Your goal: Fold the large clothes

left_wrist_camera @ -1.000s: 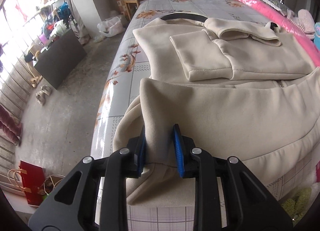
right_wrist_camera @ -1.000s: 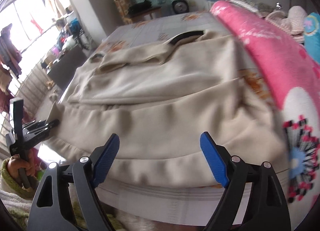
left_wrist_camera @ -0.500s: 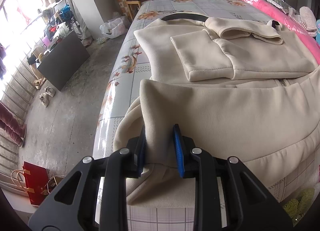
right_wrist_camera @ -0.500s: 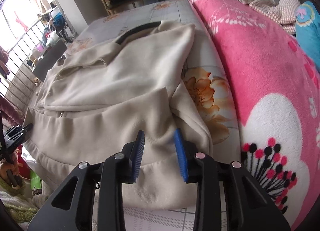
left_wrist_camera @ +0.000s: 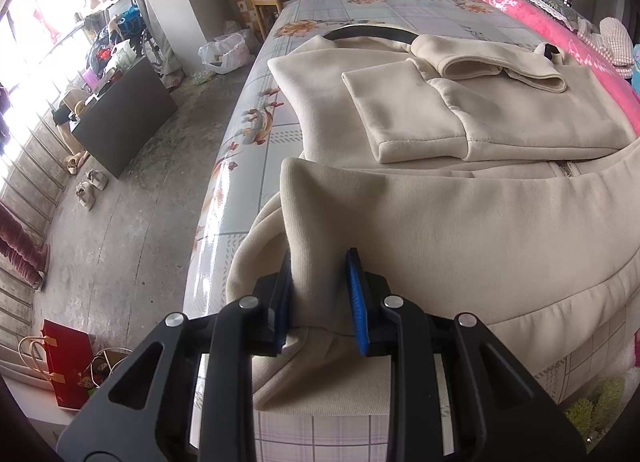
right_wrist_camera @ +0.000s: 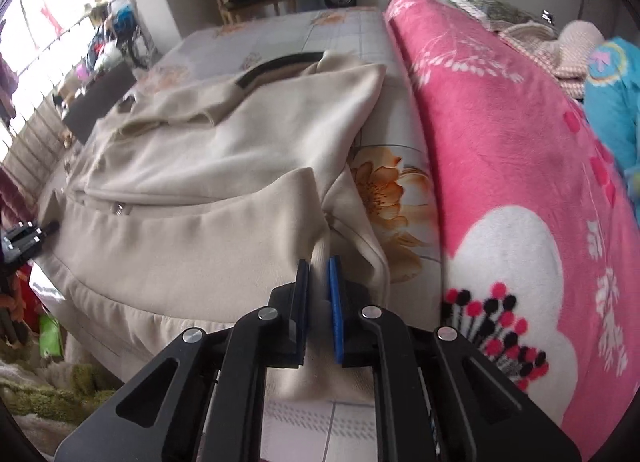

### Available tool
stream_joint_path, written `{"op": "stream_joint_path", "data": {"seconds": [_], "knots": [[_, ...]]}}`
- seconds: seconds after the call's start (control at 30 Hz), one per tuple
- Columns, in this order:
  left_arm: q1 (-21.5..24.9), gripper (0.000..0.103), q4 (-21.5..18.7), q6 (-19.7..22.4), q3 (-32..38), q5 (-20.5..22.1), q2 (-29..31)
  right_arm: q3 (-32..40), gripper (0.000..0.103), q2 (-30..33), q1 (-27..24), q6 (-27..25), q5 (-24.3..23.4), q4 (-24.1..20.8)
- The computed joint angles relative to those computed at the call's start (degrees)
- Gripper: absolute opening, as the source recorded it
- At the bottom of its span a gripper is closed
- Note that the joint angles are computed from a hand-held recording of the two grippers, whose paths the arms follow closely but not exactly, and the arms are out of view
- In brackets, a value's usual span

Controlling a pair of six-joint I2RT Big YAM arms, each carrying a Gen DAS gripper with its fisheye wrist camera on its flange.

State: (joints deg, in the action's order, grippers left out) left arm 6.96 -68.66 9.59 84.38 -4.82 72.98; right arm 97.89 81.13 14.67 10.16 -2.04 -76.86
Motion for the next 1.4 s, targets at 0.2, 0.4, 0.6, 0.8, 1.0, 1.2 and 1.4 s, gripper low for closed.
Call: {"op": "stream_joint_path", "data": {"seconds": [0.2, 0.4, 0.6, 0.8, 1.0, 1.2, 1.4], "knots": [[0.0, 0.024, -0.13, 0.84, 0.24, -0.12, 0.21, -1.07, 0.014, 1.19, -1.1, 1.52, -3.56, -0.68], [0.05, 0.024, 0.1, 0.74, 0.12, -0.23, 0.08, 2.51, 0.025, 4.91, -1.48, -1.2, -5.49, -2.73], [0.03, 0.024, 0.05, 0.67, 0.09, -0.17, 0.06, 1.14, 0.014, 3.53, -2.66, 1.53, -10.01, 3.26], [0.1, 0.024, 0.01, 1.15, 0.15, -0.07, 0.1, -4.71, 0.01, -2.02, -6.81, 11.3, -14.95, 14.69], [0.12, 0.024, 0.04, 1.18, 0.12, 0.06, 0.08, -1.93, 0.02, -0.84, -8.18, 8.65, -19.63, 9.61], [0.19, 0.024, 0.03, 1.25, 0.11, 0.17, 0.09, 4.16, 0.042, 5.88, -3.5, -2.53, -11.07, -4.11], [0.17, 0.024, 0.01, 1.29, 0.21, 0.3, 0.18, 7.02, 0.014, 7.49, -2.67, -6.17, -11.82, -7.47]]}}
